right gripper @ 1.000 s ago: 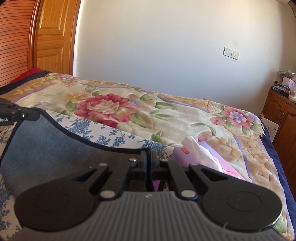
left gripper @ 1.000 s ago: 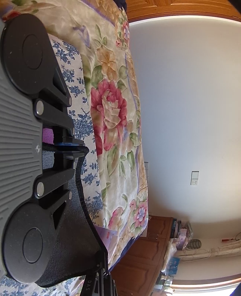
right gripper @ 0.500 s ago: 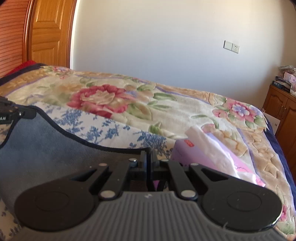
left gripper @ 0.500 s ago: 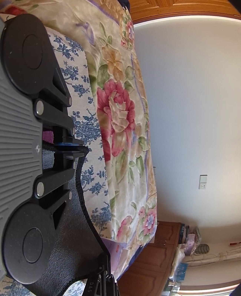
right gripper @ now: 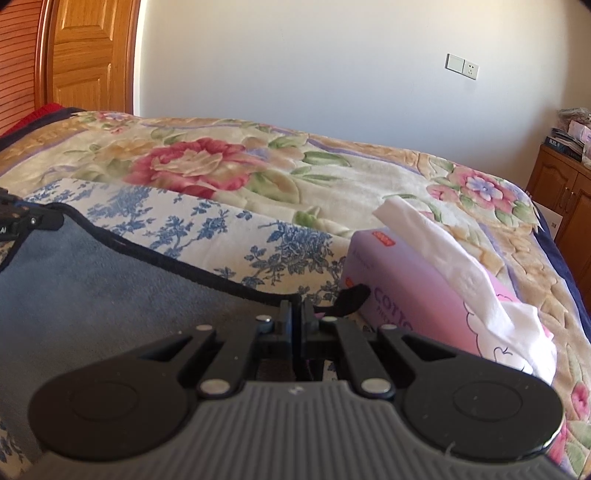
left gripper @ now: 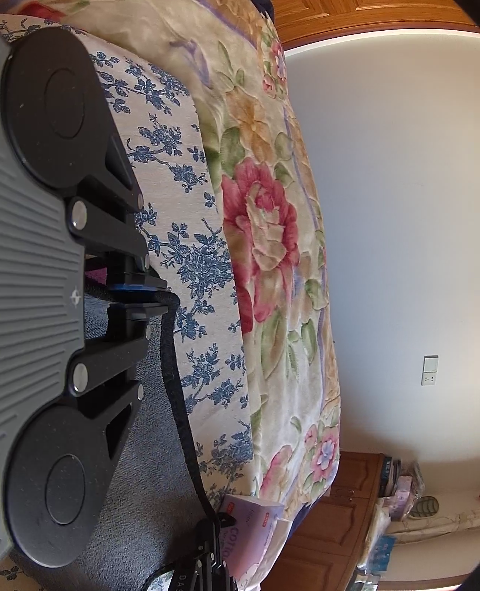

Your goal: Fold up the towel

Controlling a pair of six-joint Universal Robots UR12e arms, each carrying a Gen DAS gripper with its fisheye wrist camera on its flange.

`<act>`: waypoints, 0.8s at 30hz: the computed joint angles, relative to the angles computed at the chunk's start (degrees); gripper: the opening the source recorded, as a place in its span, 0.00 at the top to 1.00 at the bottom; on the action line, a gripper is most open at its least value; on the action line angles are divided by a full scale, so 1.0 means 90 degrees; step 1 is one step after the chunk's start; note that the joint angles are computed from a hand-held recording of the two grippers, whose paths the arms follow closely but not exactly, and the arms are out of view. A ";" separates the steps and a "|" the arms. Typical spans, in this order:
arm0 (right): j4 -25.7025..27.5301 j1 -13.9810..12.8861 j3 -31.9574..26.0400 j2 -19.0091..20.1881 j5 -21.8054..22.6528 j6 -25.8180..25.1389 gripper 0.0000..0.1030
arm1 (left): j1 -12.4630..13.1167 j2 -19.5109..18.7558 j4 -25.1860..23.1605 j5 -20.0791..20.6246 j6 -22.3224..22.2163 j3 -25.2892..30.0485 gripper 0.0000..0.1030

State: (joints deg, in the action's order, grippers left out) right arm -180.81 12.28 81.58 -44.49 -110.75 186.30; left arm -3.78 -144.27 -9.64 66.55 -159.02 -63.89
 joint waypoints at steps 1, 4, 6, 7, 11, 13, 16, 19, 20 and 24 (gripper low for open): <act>-0.0039 0.0003 0.0010 0.0002 -0.0033 0.0008 0.94 | 0.0001 -0.0002 -0.0019 -0.0003 -0.0013 0.0002 0.93; 0.0014 -0.0004 0.0012 -0.0010 -0.0050 0.0068 0.88 | -0.0001 -0.0007 -0.0086 -0.0009 0.0001 0.0020 0.92; 0.0028 0.0000 0.0016 -0.0014 -0.0096 0.0083 0.86 | -0.0003 -0.0006 -0.0080 -0.0015 0.0040 0.0018 0.84; 0.0046 0.0003 0.0022 -0.0021 -0.0124 0.0098 0.86 | -0.0004 -0.0002 -0.0058 -0.0009 0.0040 0.0011 0.74; -0.0004 0.0027 0.0078 -0.0064 -0.0189 0.0153 0.58 | 0.0020 0.0040 0.0062 -0.0096 -0.0093 -0.0049 0.60; -0.0047 0.0054 0.0115 -0.0097 -0.0244 0.0120 0.52 | 0.0026 0.0094 0.0023 -0.0091 -0.0128 -0.0100 0.58; -0.0003 0.0076 0.0187 -0.0189 -0.0230 0.0210 0.52 | 0.0036 0.0214 0.0024 -0.0124 -0.0052 -0.0237 0.51; -0.0016 0.0116 0.0265 -0.0283 -0.0270 0.0263 0.52 | 0.0053 0.0351 0.0074 -0.0163 -0.0037 -0.0393 0.46; -0.0028 0.0130 0.0292 -0.0315 -0.0285 0.0286 0.51 | 0.0057 0.0397 0.0074 -0.0173 -0.0037 -0.0438 0.44; -0.0023 0.0192 0.0367 -0.0436 -0.0328 0.0324 0.48 | 0.0065 0.0585 0.0166 -0.0183 0.0011 -0.0630 0.37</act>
